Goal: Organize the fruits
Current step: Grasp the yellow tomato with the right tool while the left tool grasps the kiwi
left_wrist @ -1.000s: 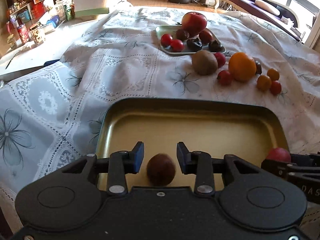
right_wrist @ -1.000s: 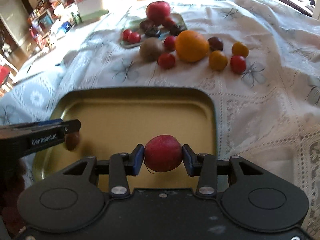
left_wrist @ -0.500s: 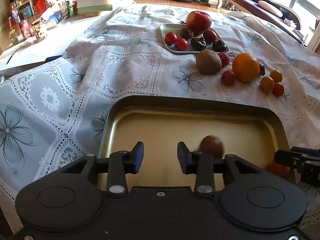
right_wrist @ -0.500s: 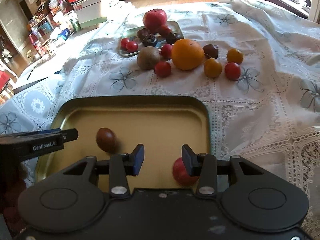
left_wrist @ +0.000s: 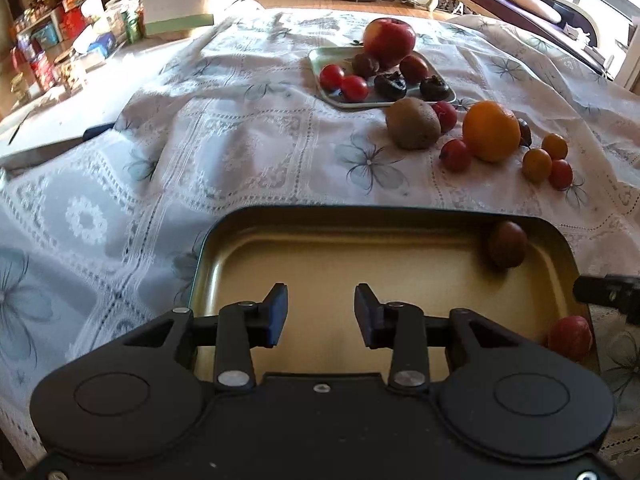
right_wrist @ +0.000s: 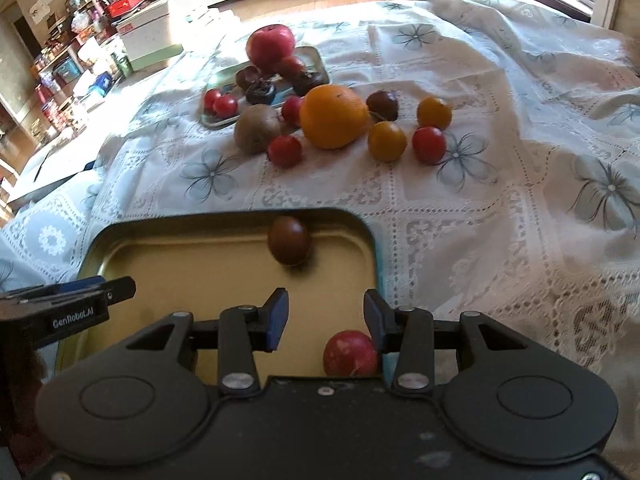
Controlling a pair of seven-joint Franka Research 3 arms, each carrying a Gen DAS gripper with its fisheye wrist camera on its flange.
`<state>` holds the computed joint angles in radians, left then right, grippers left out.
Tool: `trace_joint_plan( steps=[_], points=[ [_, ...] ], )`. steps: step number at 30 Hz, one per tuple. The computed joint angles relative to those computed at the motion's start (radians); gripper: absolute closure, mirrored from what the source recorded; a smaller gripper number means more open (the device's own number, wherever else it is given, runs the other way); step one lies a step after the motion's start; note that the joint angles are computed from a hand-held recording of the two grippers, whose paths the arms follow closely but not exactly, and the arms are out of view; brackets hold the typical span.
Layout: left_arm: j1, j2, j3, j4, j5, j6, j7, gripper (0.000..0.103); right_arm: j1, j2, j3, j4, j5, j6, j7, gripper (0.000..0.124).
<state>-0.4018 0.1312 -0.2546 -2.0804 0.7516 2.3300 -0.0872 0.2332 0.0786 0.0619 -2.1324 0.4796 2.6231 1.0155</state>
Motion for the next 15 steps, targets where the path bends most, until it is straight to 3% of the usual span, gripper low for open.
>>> trace_joint_plan(
  steps=[9,15],
  points=[
    [0.034,0.051,0.031,0.092,-0.001,0.037,0.119,0.057,-0.002,0.176,-0.032,0.228,-0.136,0.024,0.175,0.079],
    [0.059,0.109,0.056,0.176,-0.041,0.058,0.211,0.057,-0.010,0.358,-0.064,0.490,-0.221,-0.059,0.345,0.079]
  ],
)
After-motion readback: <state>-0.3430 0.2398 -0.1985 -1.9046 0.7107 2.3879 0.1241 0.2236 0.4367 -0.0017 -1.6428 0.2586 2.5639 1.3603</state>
